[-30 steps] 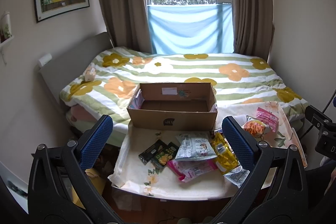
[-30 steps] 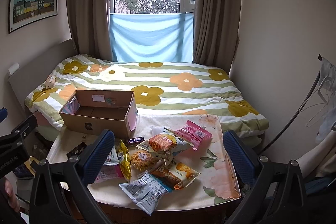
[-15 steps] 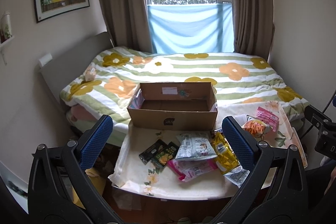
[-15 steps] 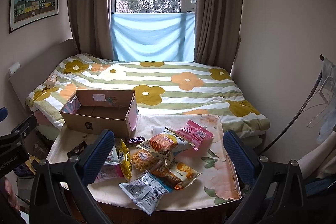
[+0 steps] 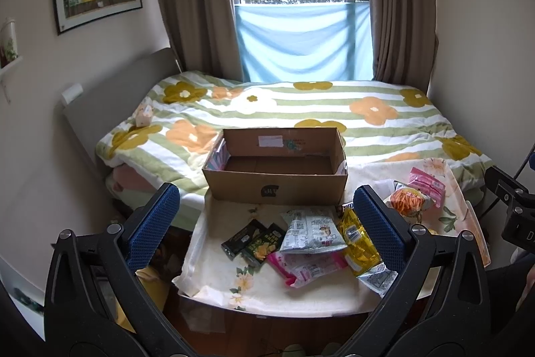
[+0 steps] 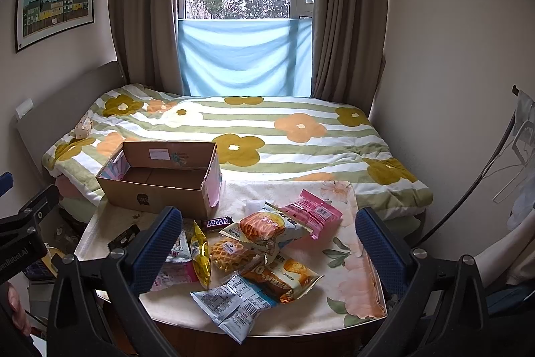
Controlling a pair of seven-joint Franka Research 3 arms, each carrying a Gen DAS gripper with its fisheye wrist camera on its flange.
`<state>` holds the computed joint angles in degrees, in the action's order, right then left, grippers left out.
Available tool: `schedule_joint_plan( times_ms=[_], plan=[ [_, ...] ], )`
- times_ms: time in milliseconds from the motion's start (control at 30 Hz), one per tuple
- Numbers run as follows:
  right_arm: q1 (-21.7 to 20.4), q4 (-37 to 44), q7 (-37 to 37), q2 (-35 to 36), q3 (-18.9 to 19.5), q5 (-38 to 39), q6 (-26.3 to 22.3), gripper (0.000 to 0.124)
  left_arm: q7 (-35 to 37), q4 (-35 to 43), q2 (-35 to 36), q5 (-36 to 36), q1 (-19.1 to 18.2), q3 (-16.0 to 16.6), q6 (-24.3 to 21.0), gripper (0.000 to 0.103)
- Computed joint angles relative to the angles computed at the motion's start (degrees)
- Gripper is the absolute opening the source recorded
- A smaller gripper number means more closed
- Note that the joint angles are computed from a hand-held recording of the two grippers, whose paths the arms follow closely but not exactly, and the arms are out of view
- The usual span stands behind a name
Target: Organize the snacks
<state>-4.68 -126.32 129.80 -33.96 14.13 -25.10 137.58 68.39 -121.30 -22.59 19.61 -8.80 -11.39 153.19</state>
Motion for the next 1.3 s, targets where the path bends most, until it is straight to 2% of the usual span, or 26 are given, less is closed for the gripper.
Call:
schedule_joint_plan(
  times_ms=[433, 700, 900, 1133, 1300],
  plan=[
    [1.12, -0.75, -0.02, 0.91, -0.71, 1.19, 0.89, 0.103, -0.72, -0.78, -0.09, -0.40, -0.12, 0.05, 0.51, 0.103],
    [3.35, -2.77, -2.97, 1.57, -2.68, 5.56, 0.97, 0.103, 0.65, -0.28, 1.54, -2.92, -1.43, 0.42, -3.85, 0.103],
    [4.17, -2.31, -7.76, 4.29, -5.40, 9.71, -0.13, 0.103, 0.18, 2.47, 5.33, -3.63, -1.60, -0.32, -8.13, 0.103],
    [4.74, -1.43, -12.62, 8.78, -7.99, 13.34, 2.17, 0.103, -2.19, 8.74, 12.79, -2.19, -1.65, -1.15, -11.98, 0.103],
    [4.13, 1.92, -12.10, 13.63, -8.24, 13.57, 0.43, 0.103, -0.23, 15.35, 20.53, -4.32, -2.29, -0.75, -15.81, 0.103]
  ],
)
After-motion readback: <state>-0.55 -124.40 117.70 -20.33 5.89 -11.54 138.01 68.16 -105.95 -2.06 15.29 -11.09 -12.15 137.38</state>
